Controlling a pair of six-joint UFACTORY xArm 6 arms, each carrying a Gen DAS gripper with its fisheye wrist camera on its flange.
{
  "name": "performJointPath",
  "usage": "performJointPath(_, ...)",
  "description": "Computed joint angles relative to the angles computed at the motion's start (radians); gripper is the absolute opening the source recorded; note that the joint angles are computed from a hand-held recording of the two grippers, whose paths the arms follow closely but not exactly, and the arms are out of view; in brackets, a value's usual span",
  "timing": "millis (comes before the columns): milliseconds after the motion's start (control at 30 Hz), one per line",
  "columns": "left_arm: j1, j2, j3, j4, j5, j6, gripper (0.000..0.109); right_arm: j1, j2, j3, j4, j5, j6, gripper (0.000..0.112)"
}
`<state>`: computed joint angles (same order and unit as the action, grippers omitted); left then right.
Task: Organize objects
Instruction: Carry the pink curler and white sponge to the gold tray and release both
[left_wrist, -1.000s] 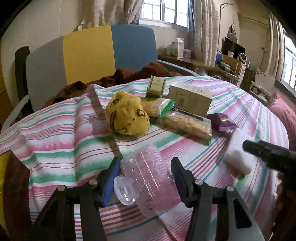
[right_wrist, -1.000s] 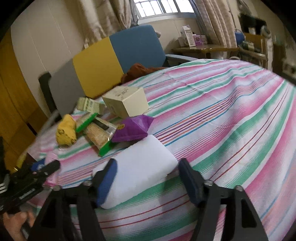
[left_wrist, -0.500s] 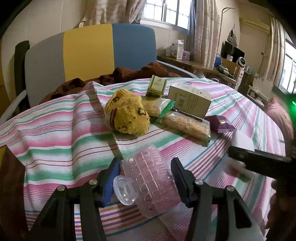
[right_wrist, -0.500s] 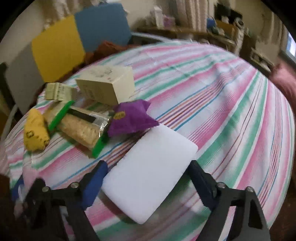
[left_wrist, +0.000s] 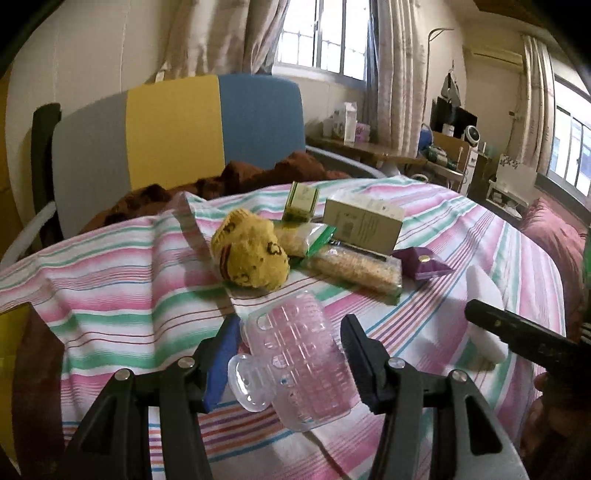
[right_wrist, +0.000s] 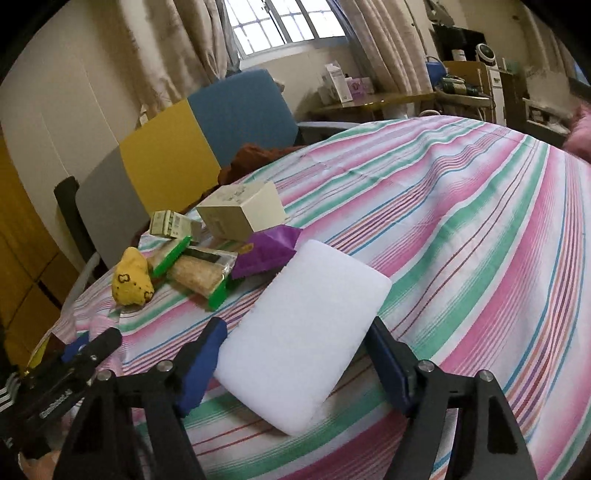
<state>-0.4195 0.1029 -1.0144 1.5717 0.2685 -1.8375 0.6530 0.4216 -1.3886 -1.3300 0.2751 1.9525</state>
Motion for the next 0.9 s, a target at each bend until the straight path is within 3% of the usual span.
performJointPath(267,-0.032,-0.102,0.092,0.133,0.03,-0.169,0.056,0.043,0.006,-0.03,-0.113,0.081,0.044,0.077)
performJointPath(500,-0.078,-0.181,0.178,0.144,0.055,-0.202,0.056,0.081,0.02,-0.061,-0.081,0.139,-0.083,0.077)
performJointPath(567,-0.071,-0.197,0.195,0.154,0.015,-0.25,0.056,0.089,0.016,-0.059,-0.082,0.154,-0.097,0.077)
performJointPath(733,-0.081,-0.272,0.276,0.296,-0.036,-0.529,0.056,0.106,0.019,-0.067,-0.076,0.179,-0.142,0.077)
performJointPath(900,-0.093,-0.387,0.353,0.322,-0.049,-0.545,0.056,0.128,0.03,-0.086,-0.066,0.197,-0.215,0.077)
